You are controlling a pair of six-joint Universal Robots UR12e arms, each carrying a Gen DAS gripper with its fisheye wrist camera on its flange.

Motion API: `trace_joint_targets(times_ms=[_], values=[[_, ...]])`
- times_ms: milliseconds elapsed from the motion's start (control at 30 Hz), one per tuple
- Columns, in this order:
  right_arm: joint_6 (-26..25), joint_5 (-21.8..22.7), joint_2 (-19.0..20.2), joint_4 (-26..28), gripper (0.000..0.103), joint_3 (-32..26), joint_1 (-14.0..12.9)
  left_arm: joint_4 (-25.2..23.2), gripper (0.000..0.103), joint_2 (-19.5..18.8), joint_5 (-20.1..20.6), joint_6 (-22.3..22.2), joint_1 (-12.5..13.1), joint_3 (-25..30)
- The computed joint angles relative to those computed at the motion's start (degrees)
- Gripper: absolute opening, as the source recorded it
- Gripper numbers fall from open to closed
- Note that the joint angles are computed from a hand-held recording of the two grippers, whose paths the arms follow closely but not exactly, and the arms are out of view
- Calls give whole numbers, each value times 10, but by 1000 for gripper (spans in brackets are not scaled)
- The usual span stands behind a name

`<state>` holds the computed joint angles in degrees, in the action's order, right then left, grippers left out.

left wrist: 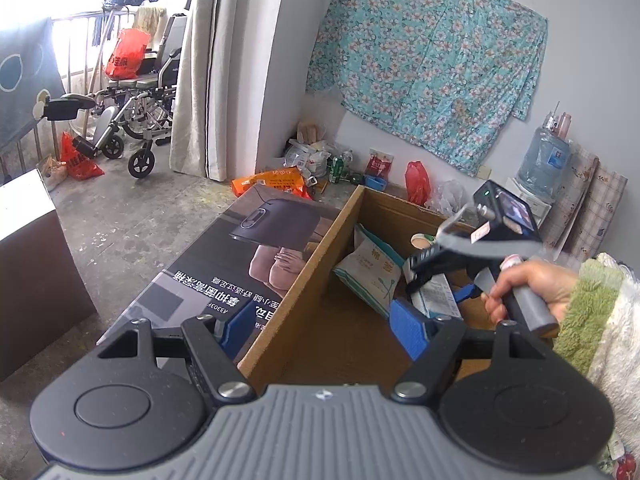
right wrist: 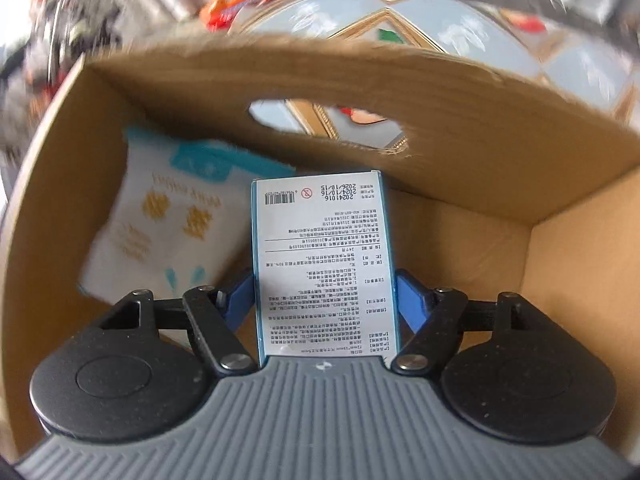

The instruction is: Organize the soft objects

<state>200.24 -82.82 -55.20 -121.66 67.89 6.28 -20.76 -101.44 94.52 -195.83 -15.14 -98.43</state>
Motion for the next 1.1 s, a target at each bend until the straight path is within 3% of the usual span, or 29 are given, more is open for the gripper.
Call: trace_joint_targets(times_ms=[233,400,567,633,767,933,1100], values=[[89,34,-9,-50,76,26,-1,-10,75,-2,2,-4,-4,5],[72,14,-21,-59,81,34,4,-7,77,0,3,-4,-6,5],[60,38,-49,-91,81,63,-3,-4,80,3,3,-7,-14,3],[48,77,-65,-111,81,83,-12,-2,81,5,-2,-7,-18,2],[4,151,-111,-154,81,134,-32,2,86,8,-13,3,-30,3],[-42,228,-207,-208,82,228,-78,29,99,8,-33,26,-55,4],[-87,239,-306,-237,90,315,-144,57,103,-8,-83,65,-83,23]])
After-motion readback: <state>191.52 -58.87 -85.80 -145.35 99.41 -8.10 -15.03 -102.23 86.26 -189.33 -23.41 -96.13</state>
